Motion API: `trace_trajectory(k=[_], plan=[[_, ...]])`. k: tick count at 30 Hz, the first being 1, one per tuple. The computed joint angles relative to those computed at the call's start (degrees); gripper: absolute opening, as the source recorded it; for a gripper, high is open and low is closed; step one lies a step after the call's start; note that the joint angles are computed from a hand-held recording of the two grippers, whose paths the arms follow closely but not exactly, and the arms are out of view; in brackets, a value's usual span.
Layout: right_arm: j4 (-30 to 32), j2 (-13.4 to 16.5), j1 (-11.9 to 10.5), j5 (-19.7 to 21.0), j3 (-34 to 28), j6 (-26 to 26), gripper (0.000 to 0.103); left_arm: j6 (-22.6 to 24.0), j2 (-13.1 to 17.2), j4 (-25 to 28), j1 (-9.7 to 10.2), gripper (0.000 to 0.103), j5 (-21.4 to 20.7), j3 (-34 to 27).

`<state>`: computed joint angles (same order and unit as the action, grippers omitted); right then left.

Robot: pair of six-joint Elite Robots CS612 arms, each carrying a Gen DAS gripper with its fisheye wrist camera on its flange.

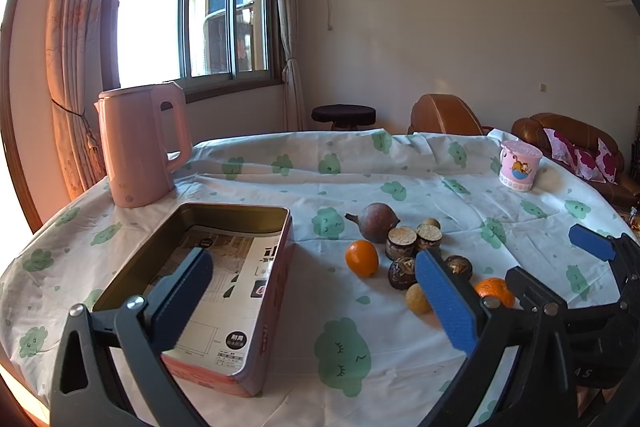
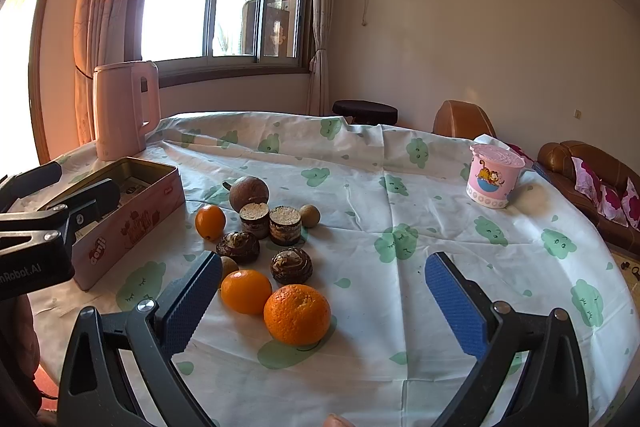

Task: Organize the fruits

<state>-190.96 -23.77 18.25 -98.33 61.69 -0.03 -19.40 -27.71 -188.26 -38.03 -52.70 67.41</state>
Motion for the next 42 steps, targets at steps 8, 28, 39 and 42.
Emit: trace_trajectory(k=[8,28,39,42], plan=[[3.5,1.1,-0.4,0.4,-1.1,-0.2,0.101,-0.9,0.9,2.3,0.55,0.103,-1.6,-0.7],[16.2,1.0,-1.4,7.4,-3.2,-1.6,0.048,1.3,2.1,7.3,0.91,0.088,-10.6,-4.0],[12.0,0.5,-2.4,0.9,-1.6,3.4,0.048,8.4,5.0,17.7,0.25,0.056,-17.1,-12.0],[11.8,0.5,-2.6,1.7,-1.6,3.8,0.048,9.6,6.2,21.6,0.18,0.054,-17.8,-14.9]])
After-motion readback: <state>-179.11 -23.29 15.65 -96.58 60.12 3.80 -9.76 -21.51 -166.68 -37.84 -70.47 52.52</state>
